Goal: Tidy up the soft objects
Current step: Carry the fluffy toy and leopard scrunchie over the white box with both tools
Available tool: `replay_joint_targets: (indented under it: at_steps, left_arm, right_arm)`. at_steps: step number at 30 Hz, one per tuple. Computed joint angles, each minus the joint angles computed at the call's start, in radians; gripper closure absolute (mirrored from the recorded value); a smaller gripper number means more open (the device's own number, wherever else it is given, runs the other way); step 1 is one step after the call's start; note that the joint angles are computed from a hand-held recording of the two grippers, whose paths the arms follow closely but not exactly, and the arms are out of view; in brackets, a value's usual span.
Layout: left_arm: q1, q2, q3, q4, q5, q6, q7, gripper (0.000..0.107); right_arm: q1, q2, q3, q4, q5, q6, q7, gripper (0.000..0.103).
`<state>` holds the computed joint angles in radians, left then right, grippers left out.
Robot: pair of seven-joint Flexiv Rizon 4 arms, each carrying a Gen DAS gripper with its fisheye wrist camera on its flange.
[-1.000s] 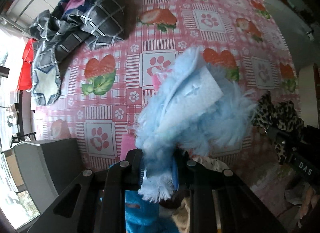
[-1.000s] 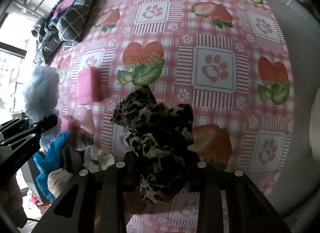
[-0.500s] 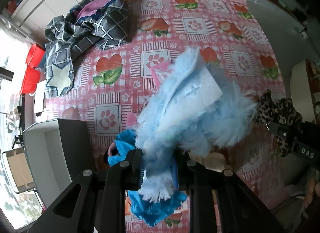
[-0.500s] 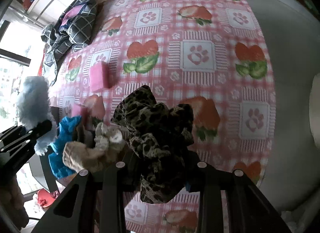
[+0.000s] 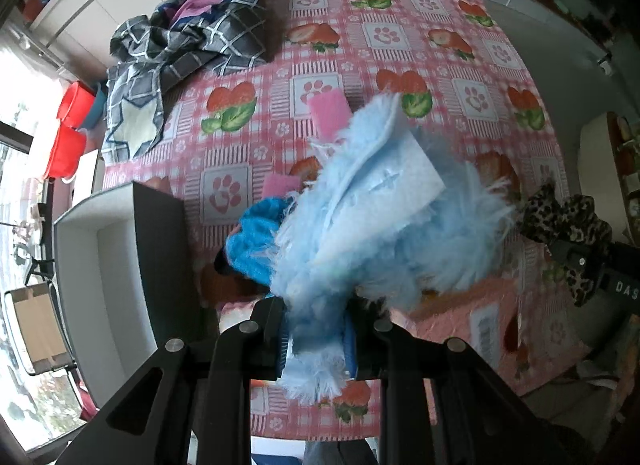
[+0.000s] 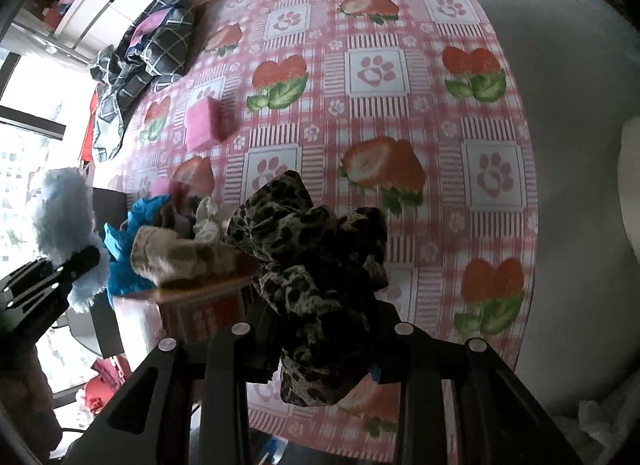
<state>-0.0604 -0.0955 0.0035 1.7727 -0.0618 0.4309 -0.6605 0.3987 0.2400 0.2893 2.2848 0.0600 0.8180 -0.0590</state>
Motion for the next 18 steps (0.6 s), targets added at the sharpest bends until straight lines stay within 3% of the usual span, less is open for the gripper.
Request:
replay_joint_targets:
  at_steps: [10,18]
  left_arm:
    - [0.060,0.041,0.038,0.070,-0.058,-0.027,0.203,0.083]
    - [0.140,0.040,0.076,0.046,-0.103,-0.092,0.378,0.083]
  right_arm:
    - [0.063,-0.012,0.080,-0.039,-0.041,-0.086,0.241,0.069]
    - [0.172,-0.126,0.123,-0.159,-0.128,-0.131,0.503,0.069]
